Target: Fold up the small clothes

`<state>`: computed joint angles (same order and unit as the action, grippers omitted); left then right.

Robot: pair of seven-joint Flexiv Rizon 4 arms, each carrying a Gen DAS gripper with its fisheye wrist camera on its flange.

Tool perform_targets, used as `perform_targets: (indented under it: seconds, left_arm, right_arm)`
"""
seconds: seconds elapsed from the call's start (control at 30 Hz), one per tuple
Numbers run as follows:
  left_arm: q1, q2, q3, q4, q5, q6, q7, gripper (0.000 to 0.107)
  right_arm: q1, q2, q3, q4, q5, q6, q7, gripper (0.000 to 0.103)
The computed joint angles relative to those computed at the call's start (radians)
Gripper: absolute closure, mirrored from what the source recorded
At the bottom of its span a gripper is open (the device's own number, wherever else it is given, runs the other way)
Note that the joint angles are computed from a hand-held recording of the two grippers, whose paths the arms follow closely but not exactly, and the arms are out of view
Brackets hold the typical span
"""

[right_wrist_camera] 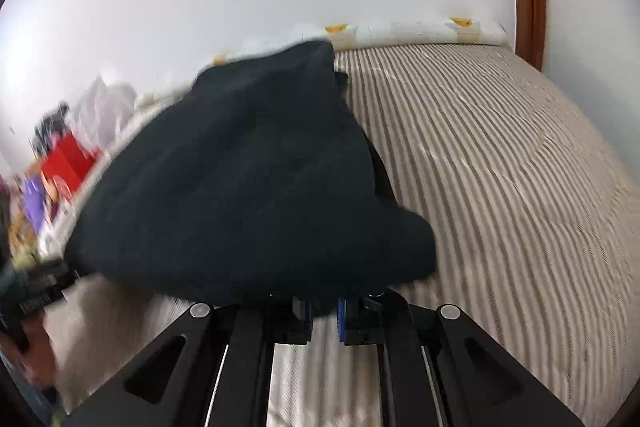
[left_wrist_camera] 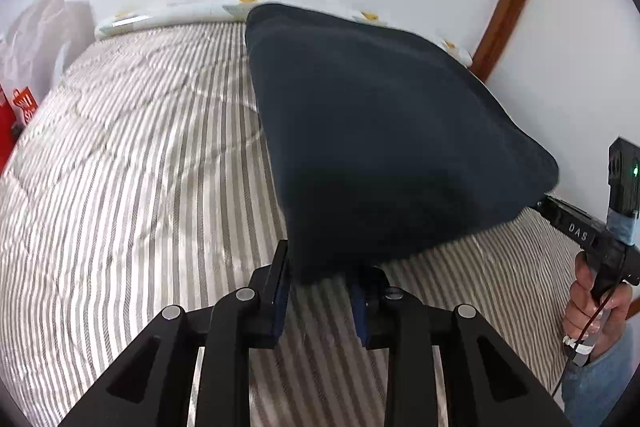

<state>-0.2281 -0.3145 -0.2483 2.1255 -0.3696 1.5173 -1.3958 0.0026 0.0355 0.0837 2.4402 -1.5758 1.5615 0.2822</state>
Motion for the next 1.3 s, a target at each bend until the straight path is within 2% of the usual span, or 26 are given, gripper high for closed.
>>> perform_targets:
  seconds: [0.07, 0.13, 0.17, 0.3, 0.37, 0.43, 0.5, 0.57, 0.63, 0.73, 0.83, 0.93, 1.0, 1.03, 1.13, 1.3]
  left_arm:
    - [0.046, 0.025, -0.055, 0.034, -0.046, -0.017, 0.048, 0.081]
    - [0.089, 0.050, -0.116, 0.078, -0.113, 0.005, 0.115, 0.081]
    - [0.092, 0.064, -0.125, 0.095, -0.133, 0.020, 0.133, 0.081]
    - [0.113, 0.123, -0.178, 0.147, -0.240, 0.067, 0.217, 0.076]
    - [0.120, 0.139, -0.205, 0.152, -0.311, 0.082, 0.271, 0.073]
    - [0.069, 0.135, -0.140, 0.123, -0.278, 0.072, 0.248, 0.065]
    - [0.035, 0.117, -0.098, 0.088, -0.254, 0.075, 0.232, 0.060]
    - [0.024, 0.097, -0.082, 0.054, -0.237, 0.073, 0.221, 0.058]
    - [-0.011, 0.071, -0.023, 0.010, -0.174, 0.048, 0.170, 0.058]
    - [-0.042, 0.037, 0.036, -0.039, -0.095, 0.015, 0.105, 0.058]
    - [-0.030, 0.007, 0.040, -0.070, -0.062, -0.023, 0.080, 0.058]
    - [-0.030, -0.007, 0.052, -0.085, -0.027, -0.055, 0.060, 0.053]
    - [0.034, 0.000, -0.026, -0.067, -0.088, -0.041, 0.114, 0.053]
    - [0.053, 0.001, -0.049, -0.064, -0.113, -0.036, 0.134, 0.053]
    - [0.023, -0.009, 0.008, -0.098, -0.079, -0.049, 0.102, 0.053]
    - [0.002, -0.046, 0.054, -0.169, -0.024, -0.086, 0.079, 0.053]
  right_arm:
    - [0.023, 0.047, 0.030, 0.062, 0.165, -0.042, -0.132, 0.093]
    - [0.067, 0.112, 0.062, 0.116, 0.394, -0.102, -0.291, 0.093]
    - [0.063, 0.141, 0.083, 0.127, 0.440, -0.123, -0.317, 0.092]
    - [0.024, 0.228, 0.125, 0.132, 0.468, -0.129, -0.341, 0.090]
    - [-0.024, 0.232, 0.145, 0.105, 0.393, -0.112, -0.301, 0.085]
    - [-0.052, 0.195, 0.144, 0.065, 0.301, -0.090, -0.240, 0.077]
    - [-0.048, 0.151, 0.127, 0.039, 0.240, -0.084, -0.184, 0.077]
    - [-0.006, 0.110, 0.115, 0.033, 0.294, -0.107, -0.214, 0.077]
    - [0.062, 0.088, 0.126, 0.041, 0.467, -0.182, -0.323, 0.078]
    - [0.096, 0.094, 0.126, 0.060, 0.524, -0.208, -0.356, 0.078]
    - [0.115, 0.134, 0.131, 0.063, 0.576, -0.230, -0.413, 0.078]
    - [0.096, 0.147, 0.128, 0.043, 0.564, -0.209, -0.425, 0.077]
    - [0.086, 0.133, 0.125, 0.016, 0.558, -0.202, -0.436, 0.071]
    - [0.082, 0.108, 0.120, -0.012, 0.548, -0.204, -0.436, 0.066]
    - [0.090, 0.036, 0.095, -0.074, 0.553, -0.204, -0.447, 0.062]
    - [0.139, -0.096, 0.046, -0.161, 0.748, -0.160, -0.560, 0.062]
